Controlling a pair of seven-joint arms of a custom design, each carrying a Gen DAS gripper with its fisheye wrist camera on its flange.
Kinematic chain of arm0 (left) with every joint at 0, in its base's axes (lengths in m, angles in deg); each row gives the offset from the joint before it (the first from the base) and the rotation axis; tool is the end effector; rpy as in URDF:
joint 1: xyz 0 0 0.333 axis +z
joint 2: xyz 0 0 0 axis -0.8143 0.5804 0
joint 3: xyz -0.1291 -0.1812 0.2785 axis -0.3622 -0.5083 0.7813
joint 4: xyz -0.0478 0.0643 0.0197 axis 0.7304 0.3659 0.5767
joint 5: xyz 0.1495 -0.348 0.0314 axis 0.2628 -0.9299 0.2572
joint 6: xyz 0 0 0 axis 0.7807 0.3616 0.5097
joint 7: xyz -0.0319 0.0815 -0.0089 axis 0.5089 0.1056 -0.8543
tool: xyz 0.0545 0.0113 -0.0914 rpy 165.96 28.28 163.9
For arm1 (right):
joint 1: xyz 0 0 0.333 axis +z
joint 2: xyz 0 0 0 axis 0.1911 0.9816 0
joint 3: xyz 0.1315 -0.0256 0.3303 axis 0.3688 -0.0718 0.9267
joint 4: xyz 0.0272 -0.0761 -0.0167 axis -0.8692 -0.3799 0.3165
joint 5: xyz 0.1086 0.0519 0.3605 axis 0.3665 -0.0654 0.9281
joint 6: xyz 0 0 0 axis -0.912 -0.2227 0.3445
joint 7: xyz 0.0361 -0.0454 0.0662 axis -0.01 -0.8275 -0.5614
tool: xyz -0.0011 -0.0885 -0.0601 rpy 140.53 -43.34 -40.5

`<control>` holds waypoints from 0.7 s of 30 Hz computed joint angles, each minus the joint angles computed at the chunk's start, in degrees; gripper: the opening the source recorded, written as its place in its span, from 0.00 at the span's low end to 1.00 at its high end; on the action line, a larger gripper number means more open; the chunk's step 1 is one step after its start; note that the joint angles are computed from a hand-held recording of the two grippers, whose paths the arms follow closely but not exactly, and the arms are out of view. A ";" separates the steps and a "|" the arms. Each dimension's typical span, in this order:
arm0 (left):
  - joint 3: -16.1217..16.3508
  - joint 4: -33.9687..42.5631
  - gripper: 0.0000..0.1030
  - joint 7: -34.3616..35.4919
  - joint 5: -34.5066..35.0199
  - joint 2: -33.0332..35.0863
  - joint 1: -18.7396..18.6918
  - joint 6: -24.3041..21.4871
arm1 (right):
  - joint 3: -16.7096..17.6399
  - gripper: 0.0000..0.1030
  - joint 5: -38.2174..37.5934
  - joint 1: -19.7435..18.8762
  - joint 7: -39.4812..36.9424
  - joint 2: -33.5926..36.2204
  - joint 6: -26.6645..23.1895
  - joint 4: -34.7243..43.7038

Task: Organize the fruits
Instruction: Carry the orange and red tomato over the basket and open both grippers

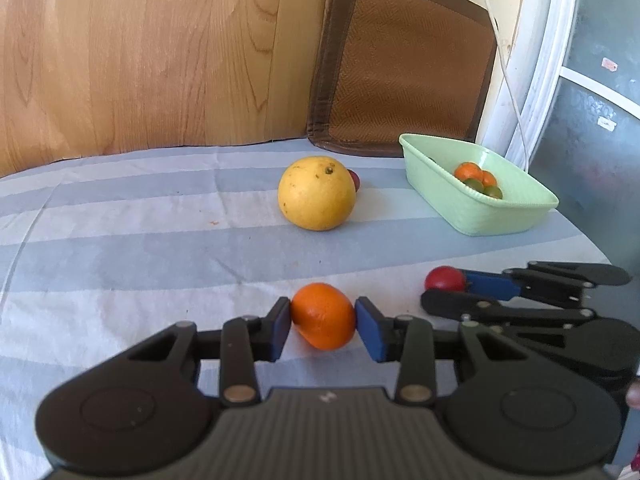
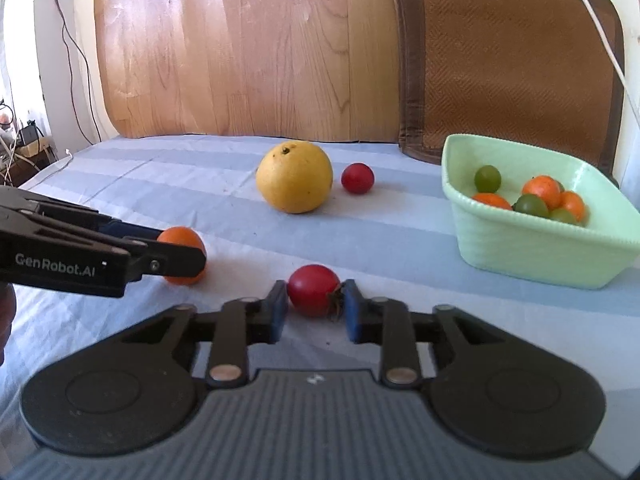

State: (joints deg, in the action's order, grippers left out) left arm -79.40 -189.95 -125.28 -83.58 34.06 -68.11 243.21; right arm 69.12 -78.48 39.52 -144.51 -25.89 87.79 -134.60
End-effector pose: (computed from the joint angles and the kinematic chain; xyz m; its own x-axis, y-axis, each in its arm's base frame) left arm 0.4622 -0.1610 0.4336 -0.6224 -0.7696 0.1425 -0.5700 0.3208 -0.7565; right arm 0.3664 0.3404 0.4276 -0.0041 -0.9987 -0.0516 -0.5677 0.0448 -0.8220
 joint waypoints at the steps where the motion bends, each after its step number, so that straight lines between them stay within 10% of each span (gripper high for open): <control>1: 0.24 0.03 0.34 -2.14 1.78 -0.27 0.19 -1.48 | 0.10 0.30 -0.90 0.07 1.20 -0.51 -0.32 -0.41; 10: -1.33 8.04 0.35 -5.40 4.57 1.13 -2.56 -9.47 | 2.80 0.30 -2.23 0.25 6.97 -10.88 -13.22 -7.56; 21: -6.53 22.83 0.35 -22.00 21.07 16.62 -6.76 -0.54 | 0.46 0.31 -0.63 -5.49 9.37 -15.18 -15.55 -11.65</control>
